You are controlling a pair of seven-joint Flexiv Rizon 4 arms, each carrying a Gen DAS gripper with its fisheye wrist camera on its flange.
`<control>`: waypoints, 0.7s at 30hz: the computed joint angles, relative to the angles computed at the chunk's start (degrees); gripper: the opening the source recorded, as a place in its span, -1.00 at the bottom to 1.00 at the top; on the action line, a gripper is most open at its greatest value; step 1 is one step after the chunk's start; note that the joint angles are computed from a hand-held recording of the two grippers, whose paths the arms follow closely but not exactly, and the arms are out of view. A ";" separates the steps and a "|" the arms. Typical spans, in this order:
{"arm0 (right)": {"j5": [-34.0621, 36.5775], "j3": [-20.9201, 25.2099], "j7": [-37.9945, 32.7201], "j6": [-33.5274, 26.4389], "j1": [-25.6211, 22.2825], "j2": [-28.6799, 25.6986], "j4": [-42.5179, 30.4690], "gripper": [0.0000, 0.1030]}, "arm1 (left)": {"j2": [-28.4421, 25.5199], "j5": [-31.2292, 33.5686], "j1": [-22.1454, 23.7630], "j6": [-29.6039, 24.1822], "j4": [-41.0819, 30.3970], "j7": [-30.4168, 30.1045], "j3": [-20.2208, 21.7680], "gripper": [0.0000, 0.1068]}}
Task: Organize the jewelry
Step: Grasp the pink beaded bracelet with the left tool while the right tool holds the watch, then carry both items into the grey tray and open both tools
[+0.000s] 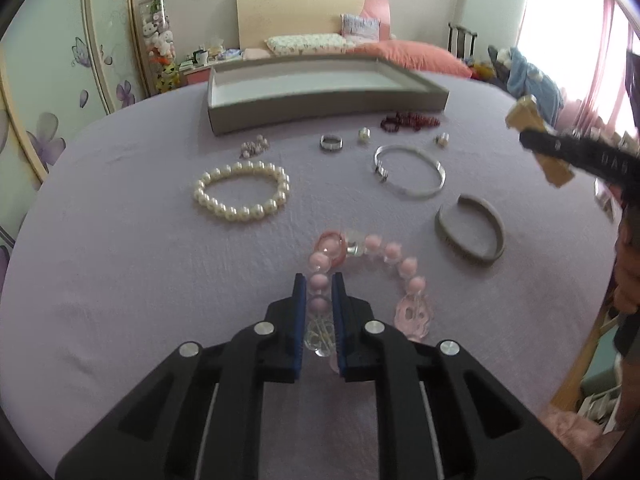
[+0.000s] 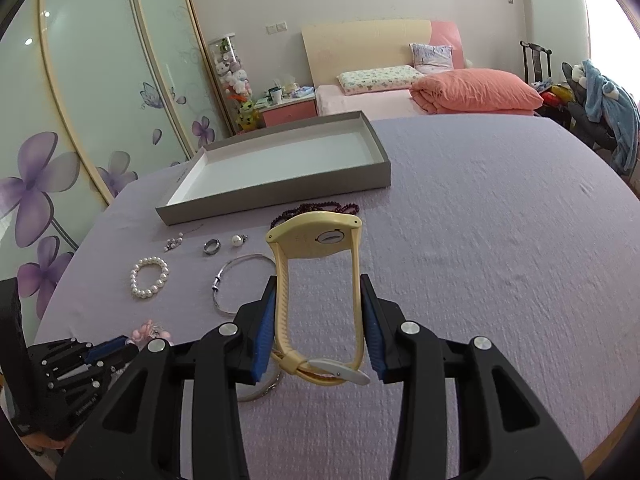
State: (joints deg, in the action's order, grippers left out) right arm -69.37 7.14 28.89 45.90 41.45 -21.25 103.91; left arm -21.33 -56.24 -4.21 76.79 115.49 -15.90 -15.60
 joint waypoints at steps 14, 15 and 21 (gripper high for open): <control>-1.00 -0.19 -0.97 0.36 -0.45 0.10 -0.53 -0.23 | 4.67 -20.96 -3.70 -6.13 -5.30 10.75 1.46 -0.75; -1.08 -0.25 -1.04 0.48 -0.50 0.07 -0.60 -0.23 | 4.60 -21.50 -4.28 -6.32 -5.86 10.83 2.00 -0.75; -1.59 -0.80 -2.81 1.03 -1.01 -0.03 -1.72 -0.23 | 2.90 -22.44 -6.46 -6.50 -10.53 9.08 3.80 -0.75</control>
State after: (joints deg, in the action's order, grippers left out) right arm -70.96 6.34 26.08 46.93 40.44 -21.28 102.19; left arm -18.43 -78.68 -10.67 70.29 104.97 -6.82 -11.80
